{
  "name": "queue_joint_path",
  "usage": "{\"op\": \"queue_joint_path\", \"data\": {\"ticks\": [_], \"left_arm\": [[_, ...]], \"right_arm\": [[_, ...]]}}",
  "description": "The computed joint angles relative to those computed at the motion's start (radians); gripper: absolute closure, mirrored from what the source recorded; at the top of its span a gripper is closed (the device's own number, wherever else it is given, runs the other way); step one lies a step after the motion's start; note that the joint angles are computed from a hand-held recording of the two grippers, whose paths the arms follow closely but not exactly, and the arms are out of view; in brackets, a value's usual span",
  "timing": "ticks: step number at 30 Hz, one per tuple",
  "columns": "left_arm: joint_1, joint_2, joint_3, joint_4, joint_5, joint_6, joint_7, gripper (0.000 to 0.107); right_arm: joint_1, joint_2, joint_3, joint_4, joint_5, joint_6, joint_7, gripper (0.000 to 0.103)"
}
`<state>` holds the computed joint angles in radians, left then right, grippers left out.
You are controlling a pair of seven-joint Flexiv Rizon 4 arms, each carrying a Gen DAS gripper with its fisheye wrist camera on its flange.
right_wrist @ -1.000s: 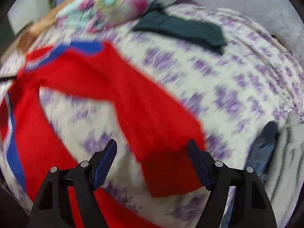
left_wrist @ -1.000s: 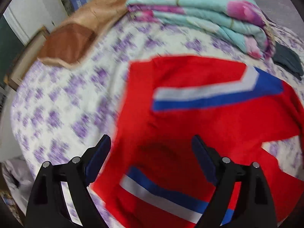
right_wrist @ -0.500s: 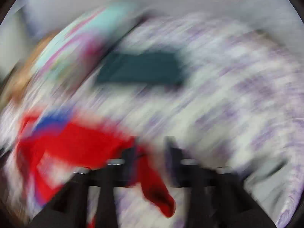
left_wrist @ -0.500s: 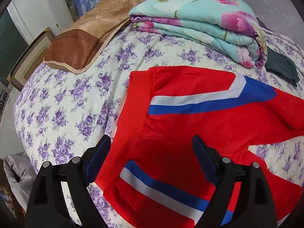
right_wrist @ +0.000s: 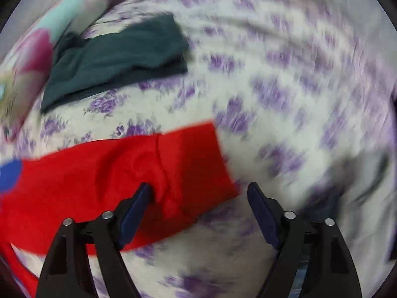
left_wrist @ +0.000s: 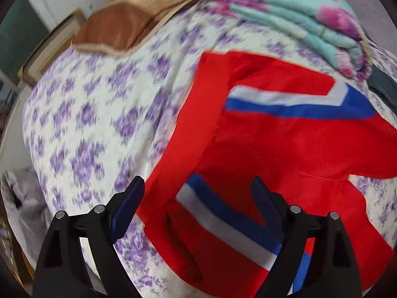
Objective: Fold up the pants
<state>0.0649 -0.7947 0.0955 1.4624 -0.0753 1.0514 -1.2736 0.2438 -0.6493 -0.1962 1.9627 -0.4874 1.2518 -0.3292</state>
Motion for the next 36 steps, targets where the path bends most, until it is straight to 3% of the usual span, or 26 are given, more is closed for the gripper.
{"op": "queue_joint_path", "data": {"ticks": [1, 2, 3, 4, 6, 7, 8, 10, 11, 12, 14, 16, 18, 21, 22, 23, 24, 25, 26, 28, 29, 31, 33, 34, 36], "left_arm": [[-0.004, -0.003, 0.005, 0.001, -0.002, -0.003, -0.015, 0.022], [-0.01, -0.007, 0.012, 0.003, 0.003, 0.003, -0.027, 0.022], [-0.016, -0.009, 0.017, 0.005, 0.01, 0.004, -0.033, 0.022], [-0.02, -0.011, 0.015, 0.003, 0.02, -0.014, -0.02, 0.022], [-0.018, -0.008, 0.001, 0.012, 0.034, -0.005, 0.017, 0.022], [-0.024, -0.006, 0.006, 0.027, 0.048, 0.038, 0.021, 0.022], [-0.028, -0.007, 0.011, 0.034, 0.054, 0.061, 0.021, 0.022], [-0.028, -0.01, 0.012, 0.026, 0.046, 0.04, 0.024, 0.022], [-0.025, -0.012, 0.01, 0.017, 0.039, 0.021, 0.026, 0.022], [-0.022, -0.011, 0.006, 0.009, 0.035, 0.01, 0.032, 0.022], [-0.011, -0.004, -0.01, 0.004, 0.03, 0.048, 0.057, 0.022], [0.006, 0.001, -0.04, -0.005, 0.007, 0.094, 0.087, 0.022], [0.008, -0.016, -0.062, -0.056, -0.025, 0.086, 0.102, 0.022], [-0.011, -0.056, -0.074, -0.141, -0.045, 0.069, 0.118, 0.022], [-0.023, -0.072, -0.07, -0.173, -0.046, 0.058, 0.118, 0.022], [-0.028, -0.087, -0.077, -0.202, -0.055, 0.032, 0.12, 0.022], [-0.023, -0.095, -0.098, -0.218, -0.076, 0.007, 0.127, 0.022], [-0.019, -0.101, -0.116, -0.223, -0.096, -0.008, 0.132, 0.022], [-0.011, -0.114, -0.145, -0.237, -0.125, -0.034, 0.142, 0.022], [-0.022, -0.137, -0.16, -0.264, -0.154, -0.08, 0.138, 0.022], [-0.024, -0.157, -0.168, -0.291, -0.168, -0.117, 0.137, 0.022], [-0.032, -0.201, -0.175, -0.364, -0.182, -0.225, 0.106, 0.023], [-0.055, -0.264, -0.151, -0.461, -0.203, -0.334, 0.05, 0.023], [-0.065, -0.29, -0.131, -0.5, -0.189, -0.361, 0.021, 0.023], [-0.103, -0.353, -0.054, -0.607, -0.108, -0.383, -0.044, 0.023]], "right_arm": [[-0.024, -0.016, 0.029, -0.005, 0.002, 0.023, 0.007, 0.042], [-0.019, -0.025, 0.025, -0.012, 0.01, 0.028, 0.004, 0.047], [0.013, -0.026, -0.002, -0.015, 0.046, 0.029, -0.029, 0.053], [0.073, -0.022, -0.055, -0.003, 0.147, 0.085, -0.11, 0.07], [0.213, 0.022, -0.21, 0.07, 0.163, 0.132, -0.132, 0.07], [0.264, 0.039, -0.277, 0.111, 0.11, 0.151, -0.098, 0.064], [0.296, 0.051, -0.312, 0.132, 0.096, 0.132, -0.092, 0.045], [0.299, 0.016, -0.284, 0.1, 0.221, -0.031, -0.232, 0.017], [0.259, 0.004, -0.23, 0.086, 0.246, -0.069, -0.266, 0.017], [0.223, 0.019, -0.199, 0.102, 0.206, -0.041, -0.235, 0.017], [0.22, 0.08, -0.229, 0.158, -0.062, -0.032, -0.002, 0.017], [0.272, 0.15, -0.273, 0.17, -0.377, -0.168, 0.244, 0.017], [0.311, 0.186, -0.292, 0.168, -0.578, -0.247, 0.396, 0.016], [0.259, 0.194, -0.176, 0.097, -0.719, -0.422, 0.553, 0.012], [0.226, 0.191, -0.149, 0.083, -0.744, -0.425, 0.599, 0.012], [0.166, 0.188, -0.123, 0.072, -0.78, -0.363, 0.626, 0.012], [0.096, 0.173, -0.074, 0.045, -0.8, -0.236, 0.659, 0.015], [0.026, 0.148, -0.049, 0.02, -0.86, -0.073, 0.675, 0.028], [-0.044, 0.104, 0.001, -0.025, -0.859, 0.063, 0.631, 0.045], [-0.156, -0.03, 0.164, -0.152, -0.751, 0.205, 0.419, 0.069], [-0.193, -0.1, 0.245, -0.212, -0.641, 0.266, 0.261, 0.075], [-0.214, -0.235, 0.408, -0.332, -0.369, 0.295, -0.065, 0.074], [-0.196, -0.339, 0.539, -0.476, -0.072, 0.153, -0.39, 0.069], [-0.188, -0.361, 0.557, -0.522, 0.023, 0.077, -0.487, 0.068], [-0.174, -0.364, 0.493, -0.516, 0.051, 0.117, -0.486, 0.072]]}}
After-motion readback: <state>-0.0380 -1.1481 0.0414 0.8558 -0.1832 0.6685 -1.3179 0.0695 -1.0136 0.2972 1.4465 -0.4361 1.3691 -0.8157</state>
